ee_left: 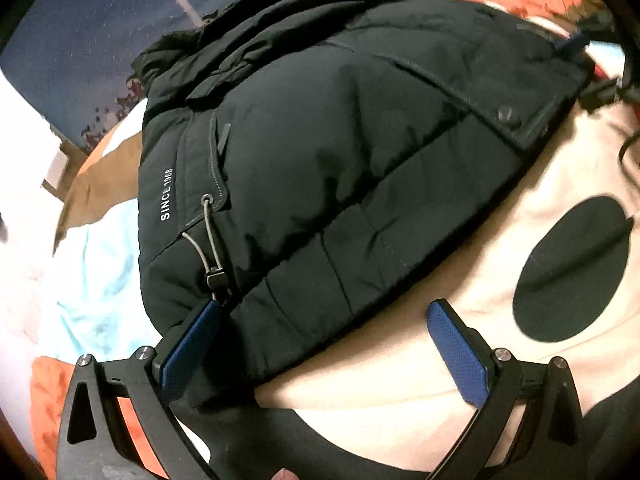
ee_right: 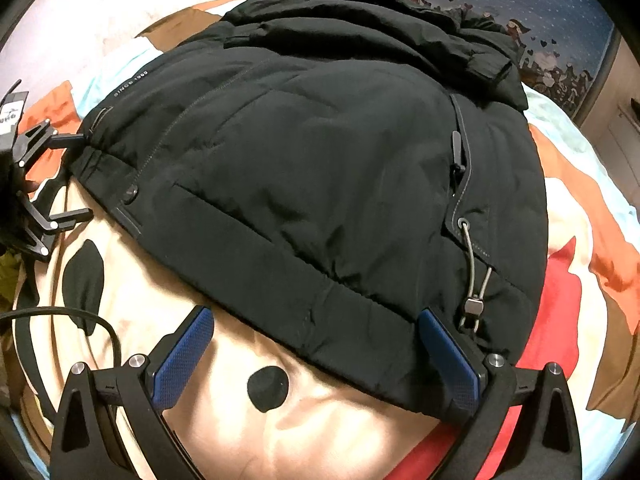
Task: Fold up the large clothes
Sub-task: 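Close both tools on the jacket hem beside the drawstring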
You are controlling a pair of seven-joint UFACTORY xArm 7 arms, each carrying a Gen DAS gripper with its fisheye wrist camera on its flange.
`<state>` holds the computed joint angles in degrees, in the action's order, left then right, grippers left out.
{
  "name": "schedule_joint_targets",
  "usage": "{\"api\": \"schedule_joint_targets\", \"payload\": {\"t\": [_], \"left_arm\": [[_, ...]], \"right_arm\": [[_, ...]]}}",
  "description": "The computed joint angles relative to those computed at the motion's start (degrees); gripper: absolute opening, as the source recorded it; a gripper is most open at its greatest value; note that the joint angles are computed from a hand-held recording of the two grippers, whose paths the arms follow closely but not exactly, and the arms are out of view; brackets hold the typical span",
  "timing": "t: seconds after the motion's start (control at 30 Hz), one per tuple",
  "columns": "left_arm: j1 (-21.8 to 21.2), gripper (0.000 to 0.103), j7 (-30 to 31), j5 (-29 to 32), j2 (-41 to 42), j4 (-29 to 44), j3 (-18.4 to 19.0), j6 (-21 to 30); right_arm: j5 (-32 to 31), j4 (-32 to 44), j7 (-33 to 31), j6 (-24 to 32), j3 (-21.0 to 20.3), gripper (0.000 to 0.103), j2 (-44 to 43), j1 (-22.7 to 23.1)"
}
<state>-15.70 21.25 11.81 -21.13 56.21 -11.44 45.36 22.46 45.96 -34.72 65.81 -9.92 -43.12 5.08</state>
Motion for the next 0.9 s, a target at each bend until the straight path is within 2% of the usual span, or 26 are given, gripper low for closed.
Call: {"api": "schedule_joint_targets", "payload": {"t": [0.17,0.3,0.4,0.67,0.83,0.9], "left_arm": [[1.15,0.101,-0.75,4.57,-1.29,-3.64,-0.98,-6.18],[2.99,0.101,-2.21,10.46,-4.07,-8.26,-2.56,-14.09],[3.25,0.101,-0.54,11.96,-3.77,-9.51,-2.35,-17.94],[0.54,0.102,7.89,4.75,1.22,-6.56,1.27,-17.81],[1.31,0.102,6.89,4.31,0.74,-6.24,0.15,-16.85],[1.87,0.101,5.98,5.4,0.58,-6.39,-0.51,-17.37]], "right_arm": [[-0.07,-0.37,0.03,0.01,0.08,0.103,-0.02,-0.13],[-0.01,-0.46,0.12,-0.06,0.1,0.103,-0.01,-0.16],[0.13,-0.53,0.5,-0.19,0.25,0.103,0.07,-0.16],[0.79,-0.56,0.76,-0.67,-0.09,0.103,-0.01,-0.03],[-2.45,-1.62,-3.45,-1.6,0.7,0.103,-1.66,0.2],[-5.5,-3.28,-6.01,-4.04,1.84,0.103,-3.31,-0.29]]}}
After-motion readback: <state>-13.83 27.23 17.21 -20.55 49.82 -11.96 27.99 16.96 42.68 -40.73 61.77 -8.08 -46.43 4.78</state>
